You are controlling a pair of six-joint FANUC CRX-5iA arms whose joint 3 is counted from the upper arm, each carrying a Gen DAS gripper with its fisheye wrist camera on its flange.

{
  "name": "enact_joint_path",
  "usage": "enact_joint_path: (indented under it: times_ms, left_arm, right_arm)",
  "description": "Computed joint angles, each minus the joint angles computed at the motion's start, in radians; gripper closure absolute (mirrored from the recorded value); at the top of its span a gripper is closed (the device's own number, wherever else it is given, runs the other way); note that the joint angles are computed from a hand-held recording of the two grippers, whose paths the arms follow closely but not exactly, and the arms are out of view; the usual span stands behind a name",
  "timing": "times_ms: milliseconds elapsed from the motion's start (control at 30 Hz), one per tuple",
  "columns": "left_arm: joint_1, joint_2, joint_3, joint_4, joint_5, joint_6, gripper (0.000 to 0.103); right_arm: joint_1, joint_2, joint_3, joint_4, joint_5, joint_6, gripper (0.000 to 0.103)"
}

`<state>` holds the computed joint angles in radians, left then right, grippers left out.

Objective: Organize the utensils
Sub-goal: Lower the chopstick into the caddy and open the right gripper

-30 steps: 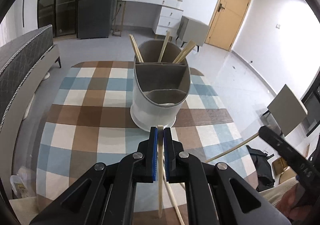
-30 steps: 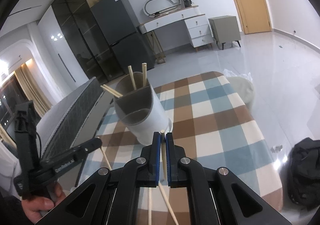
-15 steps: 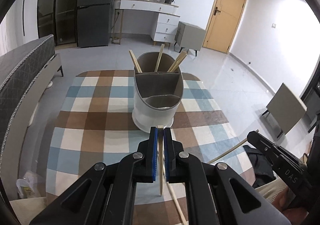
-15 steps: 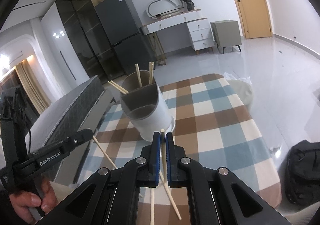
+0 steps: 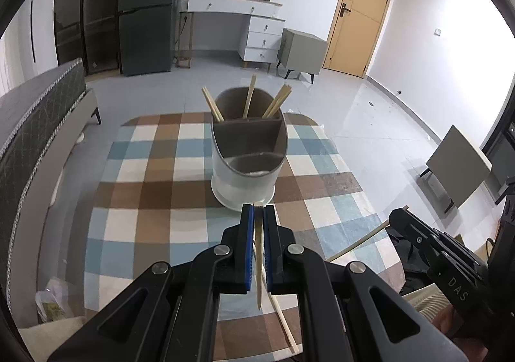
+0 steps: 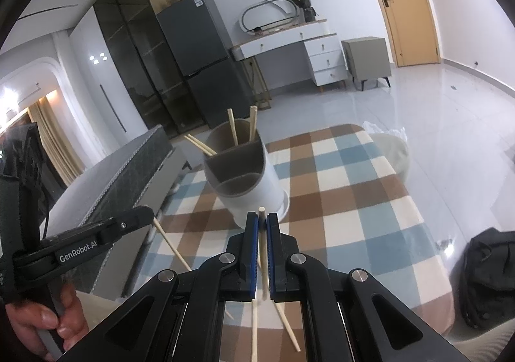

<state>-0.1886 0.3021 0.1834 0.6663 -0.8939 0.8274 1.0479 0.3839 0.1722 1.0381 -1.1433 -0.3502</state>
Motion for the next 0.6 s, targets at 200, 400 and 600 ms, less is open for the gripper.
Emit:
enact_joint_path:
  times_ms: [200,400,600]
  left_arm:
    - [0.011,0.027,0.084,-0.010,-0.037,0.048,0.102]
    - [0.029,0.077,0.224,0.010,-0.097,0.129,0.102]
    - [0.033,0.143,0.378,0.040,-0.121,0.176,0.102]
  right_arm:
    - [-0.008,0.004,0.030,0.025,-0.003,0.018,0.099]
    - [-0.033,0.028,0.109,0.037,-0.012,0.091,0.099]
    - [-0.074,0.058,0.210,0.066,0.011,0.177,0.099]
